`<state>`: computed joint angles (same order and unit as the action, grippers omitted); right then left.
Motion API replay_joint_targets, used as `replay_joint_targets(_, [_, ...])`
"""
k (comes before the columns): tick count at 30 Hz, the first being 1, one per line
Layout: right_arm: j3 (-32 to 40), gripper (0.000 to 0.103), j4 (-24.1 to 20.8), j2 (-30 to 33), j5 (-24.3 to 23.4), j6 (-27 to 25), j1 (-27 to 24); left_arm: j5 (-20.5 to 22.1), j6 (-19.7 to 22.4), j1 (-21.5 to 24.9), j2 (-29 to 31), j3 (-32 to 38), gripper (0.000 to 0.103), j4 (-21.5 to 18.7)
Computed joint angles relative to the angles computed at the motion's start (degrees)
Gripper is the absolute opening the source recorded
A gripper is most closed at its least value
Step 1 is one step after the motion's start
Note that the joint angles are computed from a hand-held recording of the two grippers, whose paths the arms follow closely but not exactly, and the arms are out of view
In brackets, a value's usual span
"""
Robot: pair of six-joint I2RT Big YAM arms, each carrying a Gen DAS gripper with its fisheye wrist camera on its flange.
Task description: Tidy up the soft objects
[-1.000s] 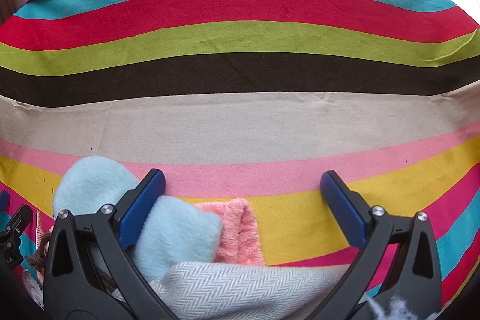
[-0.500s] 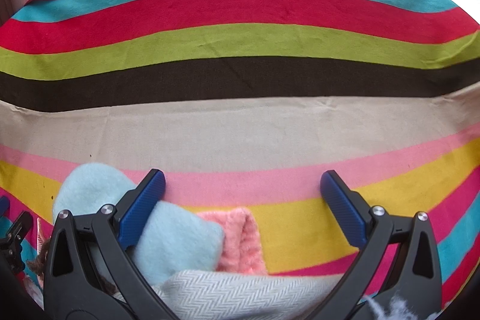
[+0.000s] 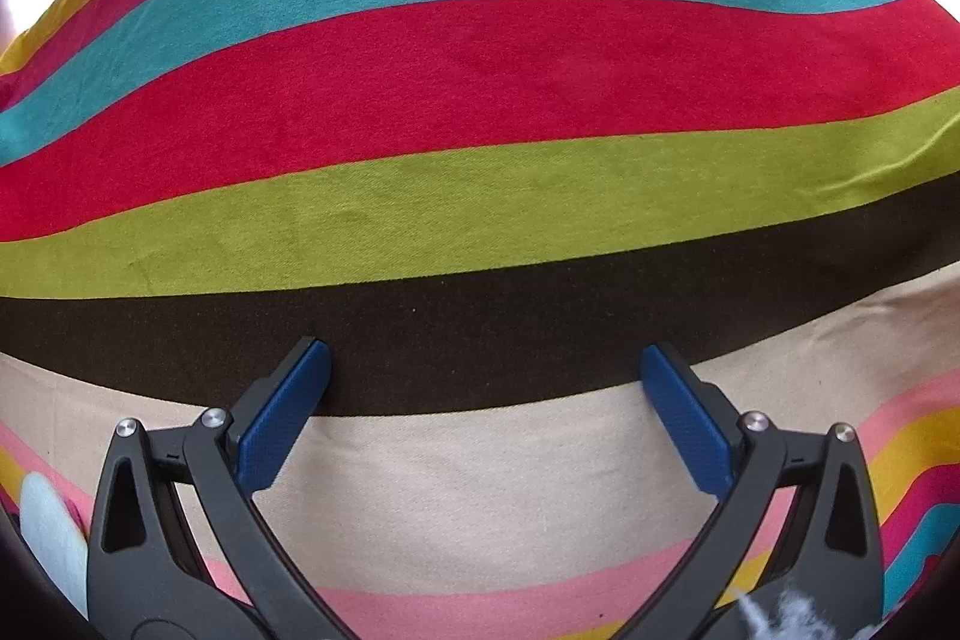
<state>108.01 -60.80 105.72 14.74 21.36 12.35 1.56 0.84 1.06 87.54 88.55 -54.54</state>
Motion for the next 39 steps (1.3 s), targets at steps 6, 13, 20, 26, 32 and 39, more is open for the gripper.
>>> replay_joint_targets(6, [0.19, 0.103, 1.56, 1.73, 0.03, -0.05, -0.02, 0.03, 0.04, 0.04, -0.02, -0.01, 0.103, 0.00])
replay_joint_targets(13, [0.85, 0.103, 2.15, 3.00, 0.06, 0.01, 0.04, 0.00, 0.03, -0.01, 0.02, 0.09, 0.103, -0.08])
replay_joint_targets(20, [0.23, 0.103, 1.54, 1.51, -0.37, -0.63, -0.72, 0.00, 0.03, -0.03, -0.02, 0.08, 0.103, -0.13])
replay_joint_targets(26, [-0.18, 0.103, 1.06, 0.54, -0.38, -0.78, -0.90, 0.01, 0.02, -0.03, -0.18, 0.01, 0.103, -0.20])
replay_joint_targets(32, [0.44, 0.103, -0.05, 0.13, -0.14, -0.43, -0.49, 0.03, 0.02, -0.04, -0.10, 0.06, 0.103, -0.17])
replay_joint_targets(39, [0.11, 0.103, -0.28, -0.42, -0.09, -0.36, -0.41, 1.19, 1.51, 0.34, 0.10, 0.33, 0.103, -0.30])
